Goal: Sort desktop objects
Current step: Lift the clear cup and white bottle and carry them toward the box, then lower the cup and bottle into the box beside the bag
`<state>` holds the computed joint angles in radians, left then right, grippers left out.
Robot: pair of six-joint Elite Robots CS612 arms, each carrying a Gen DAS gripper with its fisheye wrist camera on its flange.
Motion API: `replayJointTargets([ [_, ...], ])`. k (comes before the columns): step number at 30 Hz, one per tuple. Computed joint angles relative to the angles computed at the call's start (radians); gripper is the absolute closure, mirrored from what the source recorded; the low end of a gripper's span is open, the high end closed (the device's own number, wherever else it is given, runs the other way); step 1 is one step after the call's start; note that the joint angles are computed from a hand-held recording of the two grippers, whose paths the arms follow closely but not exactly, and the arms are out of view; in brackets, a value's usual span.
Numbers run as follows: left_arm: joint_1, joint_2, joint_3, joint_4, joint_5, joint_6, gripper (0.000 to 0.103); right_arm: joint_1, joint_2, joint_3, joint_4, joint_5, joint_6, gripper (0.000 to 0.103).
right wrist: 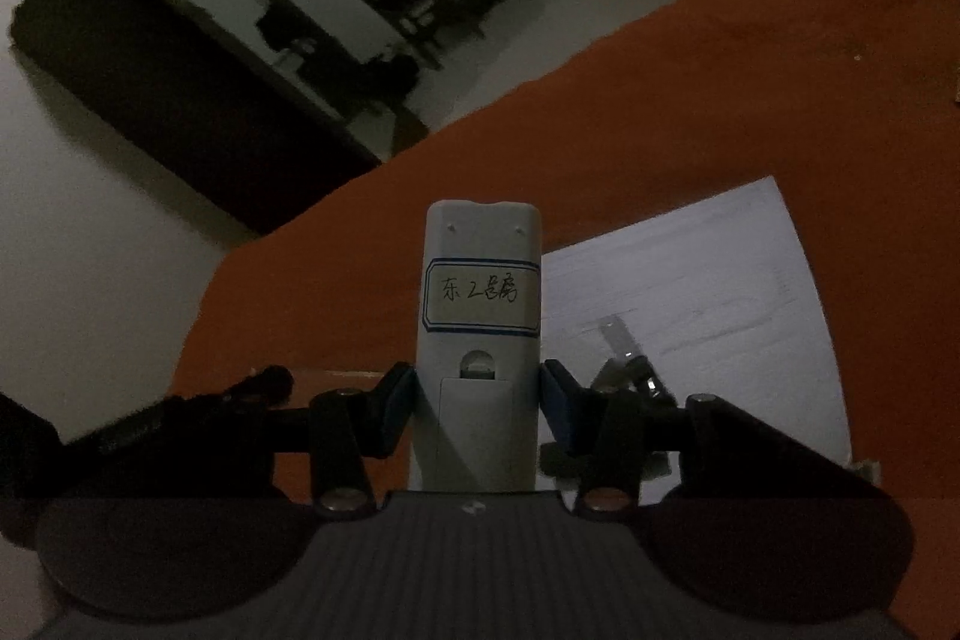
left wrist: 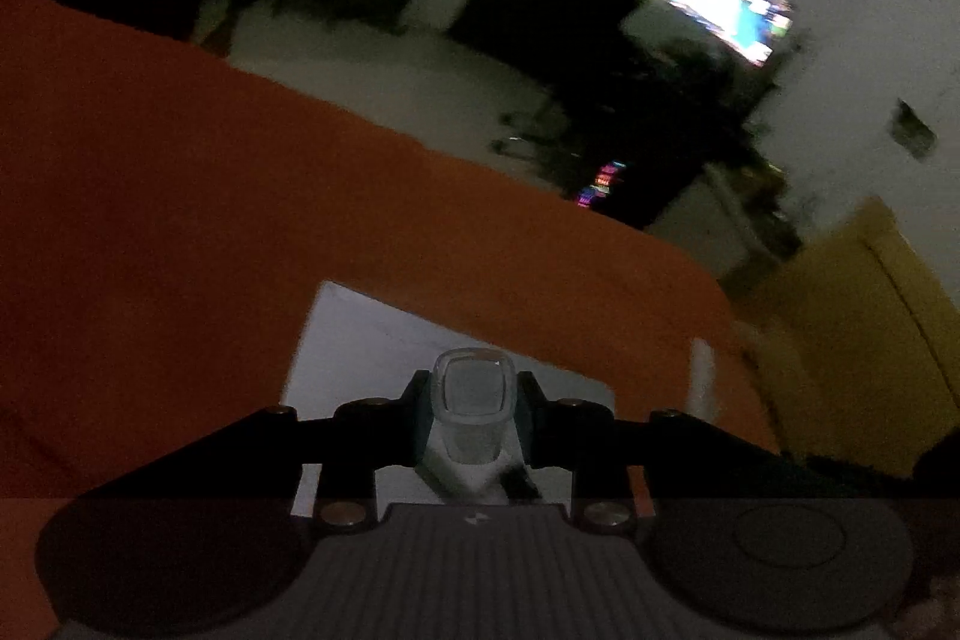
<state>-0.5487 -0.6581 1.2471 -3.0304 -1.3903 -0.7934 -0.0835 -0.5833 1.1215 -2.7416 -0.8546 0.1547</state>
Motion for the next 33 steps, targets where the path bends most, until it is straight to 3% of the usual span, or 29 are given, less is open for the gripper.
replayJointTargets([
  [6, -0.042, -0.053, 0.117, -0.026, 0.032, 0.055, 0.079, -0.006, -0.087, 0.151, -0.064, 0.009, -0.096, 0.054],
  [11, -0.060, -0.073, 0.160, 0.061, -0.002, 0.084, 0.079, -0.001, -0.122, 0.237, -0.004, -0.037, -0.190, 0.054],
  [15, -0.058, -0.064, 0.168, 0.114, -0.094, 0.103, 0.079, 0.010, -0.120, 0.262, 0.091, -0.082, -0.273, 0.054],
  [21, -0.065, -0.047, 0.153, 0.188, -0.077, 0.142, 0.079, 0.034, -0.094, 0.256, 0.191, -0.194, -0.351, 0.054],
  [25, -0.068, -0.041, 0.149, 0.222, -0.139, 0.200, 0.079, 0.046, -0.068, 0.240, 0.202, -0.267, -0.388, 0.054],
  [28, -0.072, -0.034, 0.135, 0.261, -0.173, 0.256, 0.079, 0.044, -0.059, 0.246, 0.181, -0.272, -0.412, 0.055],
  [33, -0.082, -0.020, 0.119, 0.333, -0.129, 0.279, 0.079, 0.047, -0.051, 0.233, 0.186, -0.279, -0.414, 0.055],
])
